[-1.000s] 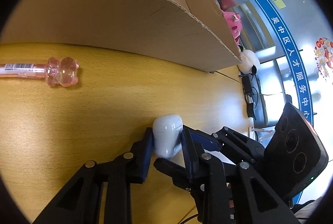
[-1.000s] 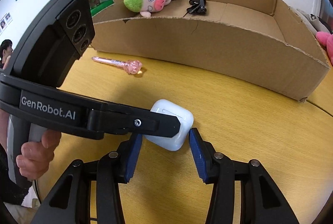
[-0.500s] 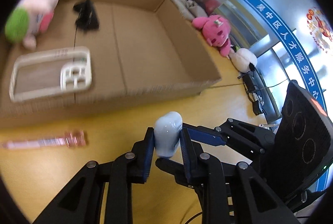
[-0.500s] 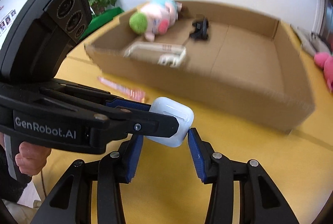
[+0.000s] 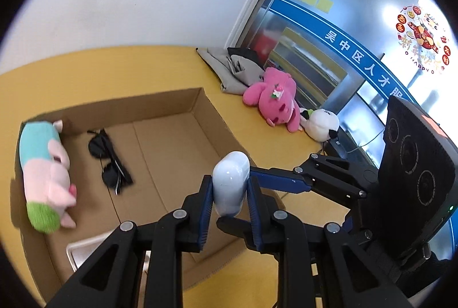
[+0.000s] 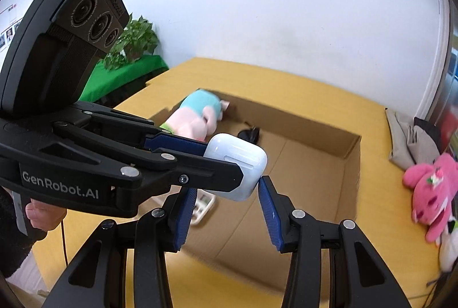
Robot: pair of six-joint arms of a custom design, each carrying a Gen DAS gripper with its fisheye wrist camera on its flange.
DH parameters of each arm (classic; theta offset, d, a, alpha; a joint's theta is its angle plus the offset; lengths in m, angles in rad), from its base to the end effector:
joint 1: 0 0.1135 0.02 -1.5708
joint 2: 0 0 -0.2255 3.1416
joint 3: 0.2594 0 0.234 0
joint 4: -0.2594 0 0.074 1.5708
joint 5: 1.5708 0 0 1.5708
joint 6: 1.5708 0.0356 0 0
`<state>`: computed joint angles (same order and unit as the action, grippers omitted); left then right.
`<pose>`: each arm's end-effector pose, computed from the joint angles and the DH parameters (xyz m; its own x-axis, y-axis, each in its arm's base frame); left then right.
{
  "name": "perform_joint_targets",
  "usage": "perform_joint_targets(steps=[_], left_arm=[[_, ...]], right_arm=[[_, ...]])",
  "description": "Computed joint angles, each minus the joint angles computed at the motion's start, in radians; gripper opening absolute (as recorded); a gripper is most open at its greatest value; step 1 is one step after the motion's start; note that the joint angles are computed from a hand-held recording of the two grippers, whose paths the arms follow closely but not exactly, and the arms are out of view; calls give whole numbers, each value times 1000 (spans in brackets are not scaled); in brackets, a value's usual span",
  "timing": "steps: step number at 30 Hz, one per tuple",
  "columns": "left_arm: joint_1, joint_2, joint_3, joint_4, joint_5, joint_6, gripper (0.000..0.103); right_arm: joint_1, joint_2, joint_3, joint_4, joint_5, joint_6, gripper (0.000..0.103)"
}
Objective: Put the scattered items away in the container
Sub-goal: 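Lift the earbuds case and carry it with the right gripper over the box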
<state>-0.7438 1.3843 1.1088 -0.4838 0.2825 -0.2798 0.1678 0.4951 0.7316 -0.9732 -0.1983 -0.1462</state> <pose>0.2072 -0.2041 0.2568 -0.7076 0.2906 -0.6441 0.6281 0.6764 -0.3847 0.1054 0.0250 0.2588 -0.6105 -0.2483 -0.7521 -0.4008 0.9159 0.0230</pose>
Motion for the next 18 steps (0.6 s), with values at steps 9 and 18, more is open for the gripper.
perform_joint_targets(steps=[9, 18], left_arm=[[129, 345, 256, -2, 102, 45, 22], [192, 650, 508, -57, 146, 60, 22]], right_arm=[[-134, 440, 100, 230, -76, -86, 47], [-194, 850, 190, 431, -121, -97, 46]])
